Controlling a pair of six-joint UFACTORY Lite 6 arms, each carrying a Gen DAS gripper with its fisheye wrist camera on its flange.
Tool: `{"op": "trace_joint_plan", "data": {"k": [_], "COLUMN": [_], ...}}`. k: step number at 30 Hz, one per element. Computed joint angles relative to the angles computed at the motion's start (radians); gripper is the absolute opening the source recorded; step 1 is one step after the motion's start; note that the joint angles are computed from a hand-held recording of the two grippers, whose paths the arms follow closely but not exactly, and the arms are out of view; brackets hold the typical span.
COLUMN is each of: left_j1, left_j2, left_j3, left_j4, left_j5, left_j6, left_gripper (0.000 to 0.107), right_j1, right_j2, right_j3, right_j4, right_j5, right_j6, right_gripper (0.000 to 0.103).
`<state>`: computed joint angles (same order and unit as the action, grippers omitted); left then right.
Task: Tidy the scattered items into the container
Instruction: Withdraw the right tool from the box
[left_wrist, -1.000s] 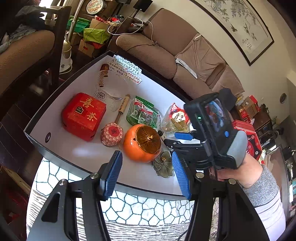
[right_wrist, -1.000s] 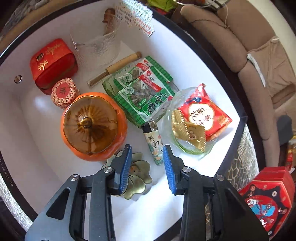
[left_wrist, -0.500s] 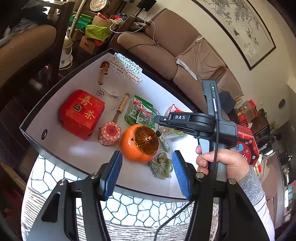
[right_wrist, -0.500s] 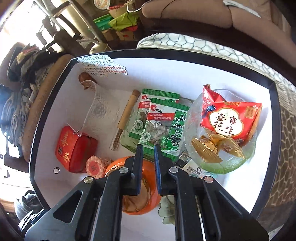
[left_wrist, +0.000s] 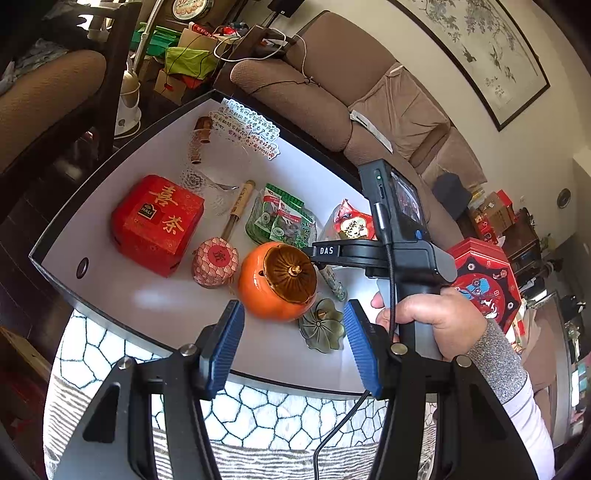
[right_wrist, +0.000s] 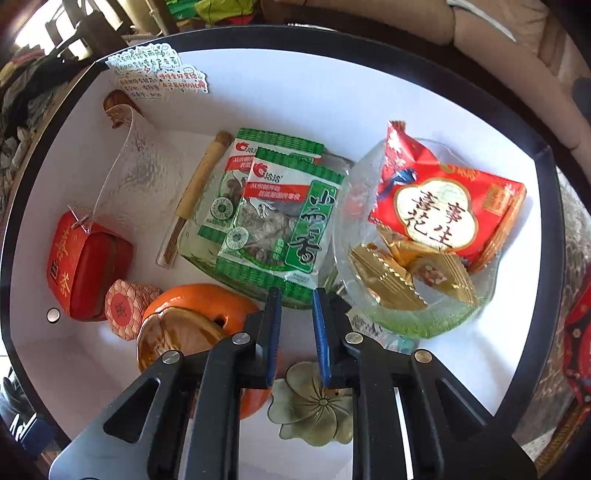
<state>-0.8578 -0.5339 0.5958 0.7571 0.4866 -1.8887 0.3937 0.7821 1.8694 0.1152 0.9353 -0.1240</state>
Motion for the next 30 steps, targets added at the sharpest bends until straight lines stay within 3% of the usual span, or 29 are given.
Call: {"op": "trace_joint_plan", "data": {"k": [2,6,13,16,19,24,27,30], "left_j1": [0.001,-0.017,-0.015,-0.007,-0.025,-0.082,-0.13,-0.155], "left_j2": [0.005,0.024,0.052,0.079,0.135,0.228,0.274,0.289], "left_j3": [0.001,0.014,0.027,0.043,0.089,0.169,0.222,0.242], "left_j4": [-0.005,0.016,0.02,0.012,0.002,-0.007,0.023,0.055], "left_j5": [-0.009,-0.004,-0.015,-0.013,0.052,0.208,0.319,0.372], "left_j6": [0.003,-0.022,-0.029,-0.01,0.014,0.053,0.066,0.083], "left_gripper": [0.056,0.056,0.056,0.068,0.069,0.069,0.069,0.069], "right_j1": [-0.015,-0.032,-0.001,-0.007,-0.027,-0.071,-0.067,-0.068], "right_j2": [-0.03,-0.129,-0.176,-0.274,-0.397,-0.659,-0.783,-0.886], "right_j3": [-0.026,-0.102,-0.17,-0.272,-0.403,-0.698,-0.847,-0.967], "right_j4": [0.014,0.097,0.131,0.144,0.106,0.088,0.015,0.016], "right_j5": [0.008,-0.08,-0.136,-0.155,-0.199,-0.334,-0.436,-0.502], "right_j6": [-0.018,-0.106,-0.126,-0.156,-0.175,-0.206,-0.124,-0.076], "right_gripper": [0.021,0.034,0.036,0.039,0.05,0.051,0.051,0.051]}}
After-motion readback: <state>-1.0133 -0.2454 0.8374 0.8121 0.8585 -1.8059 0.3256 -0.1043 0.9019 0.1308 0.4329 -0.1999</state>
